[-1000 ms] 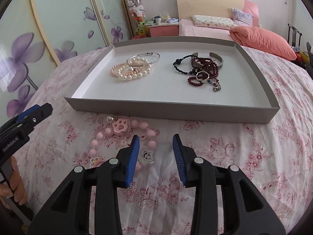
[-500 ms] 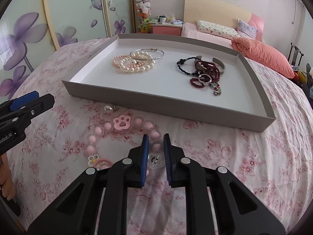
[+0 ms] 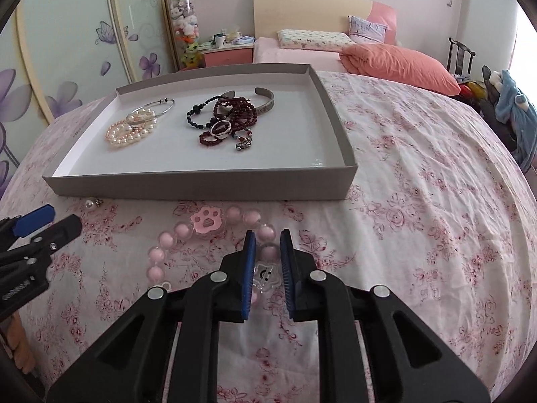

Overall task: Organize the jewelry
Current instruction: 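Grasp the pink bead bracelet with the right tool while the left grasps the pearl earring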

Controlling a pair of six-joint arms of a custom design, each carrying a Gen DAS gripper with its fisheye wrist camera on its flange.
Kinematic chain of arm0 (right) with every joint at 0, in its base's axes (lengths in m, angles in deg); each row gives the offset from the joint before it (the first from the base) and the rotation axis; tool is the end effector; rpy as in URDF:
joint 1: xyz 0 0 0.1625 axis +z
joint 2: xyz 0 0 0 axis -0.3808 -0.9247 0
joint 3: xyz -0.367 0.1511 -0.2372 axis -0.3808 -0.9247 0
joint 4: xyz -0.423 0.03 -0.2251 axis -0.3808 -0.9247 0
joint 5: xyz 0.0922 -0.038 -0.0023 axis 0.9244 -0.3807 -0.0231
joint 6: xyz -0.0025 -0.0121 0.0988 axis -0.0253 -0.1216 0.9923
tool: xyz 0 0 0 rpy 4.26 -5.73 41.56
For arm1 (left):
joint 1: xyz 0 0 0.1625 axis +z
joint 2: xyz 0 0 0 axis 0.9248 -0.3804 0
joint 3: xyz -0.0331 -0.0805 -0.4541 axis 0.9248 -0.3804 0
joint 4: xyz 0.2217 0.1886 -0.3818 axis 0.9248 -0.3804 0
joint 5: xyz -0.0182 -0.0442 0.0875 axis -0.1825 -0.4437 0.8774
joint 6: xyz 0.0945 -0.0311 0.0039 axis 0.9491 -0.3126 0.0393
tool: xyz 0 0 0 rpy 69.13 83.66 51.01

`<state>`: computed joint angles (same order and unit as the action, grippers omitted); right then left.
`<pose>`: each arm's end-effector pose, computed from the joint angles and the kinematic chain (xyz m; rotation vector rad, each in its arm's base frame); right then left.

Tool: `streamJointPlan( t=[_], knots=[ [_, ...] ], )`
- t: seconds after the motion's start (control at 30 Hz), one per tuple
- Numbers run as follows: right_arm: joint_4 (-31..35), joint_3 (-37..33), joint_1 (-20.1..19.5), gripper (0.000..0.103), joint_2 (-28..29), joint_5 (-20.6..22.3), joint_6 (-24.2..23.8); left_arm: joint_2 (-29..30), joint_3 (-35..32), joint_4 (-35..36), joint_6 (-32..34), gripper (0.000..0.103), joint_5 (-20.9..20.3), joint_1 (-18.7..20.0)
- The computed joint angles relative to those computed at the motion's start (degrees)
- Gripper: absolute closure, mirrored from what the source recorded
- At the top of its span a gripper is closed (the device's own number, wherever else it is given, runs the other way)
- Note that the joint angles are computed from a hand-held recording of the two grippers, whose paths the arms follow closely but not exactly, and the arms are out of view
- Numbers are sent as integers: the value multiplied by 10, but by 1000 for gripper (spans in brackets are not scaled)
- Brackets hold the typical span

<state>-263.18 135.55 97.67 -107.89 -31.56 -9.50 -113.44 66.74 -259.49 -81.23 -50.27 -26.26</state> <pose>-0.0345 -0.4937 0.2608 0.1382 -2.2200 0.8807 -0.3089 -0.5427 -0.0846 0.6720 2.3706 -0.6605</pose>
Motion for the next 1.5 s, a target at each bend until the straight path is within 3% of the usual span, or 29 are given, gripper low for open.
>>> streamJointPlan(
  t=[0.43,0.6,0.73,0.8,1.23,1.5],
  knots=[
    [23,4,-7,87,-12,25,0,37,-53,75,-118,51,62,-6],
    [26,4,-8,87,-13,27,0,41,-57,79,-125,62,76,-8],
    [26,4,-7,87,-13,27,-4,41,-55,71,-110,83,71,-9],
    [26,4,-6,87,-11,27,-5,35,-50,68,-108,88,63,-6],
    [28,10,2,86,-9,28,-18,-13,18,19,-39,89,39,2],
    [28,6,3,86,-4,26,-18,-13,19,16,-27,83,44,2]
  ],
)
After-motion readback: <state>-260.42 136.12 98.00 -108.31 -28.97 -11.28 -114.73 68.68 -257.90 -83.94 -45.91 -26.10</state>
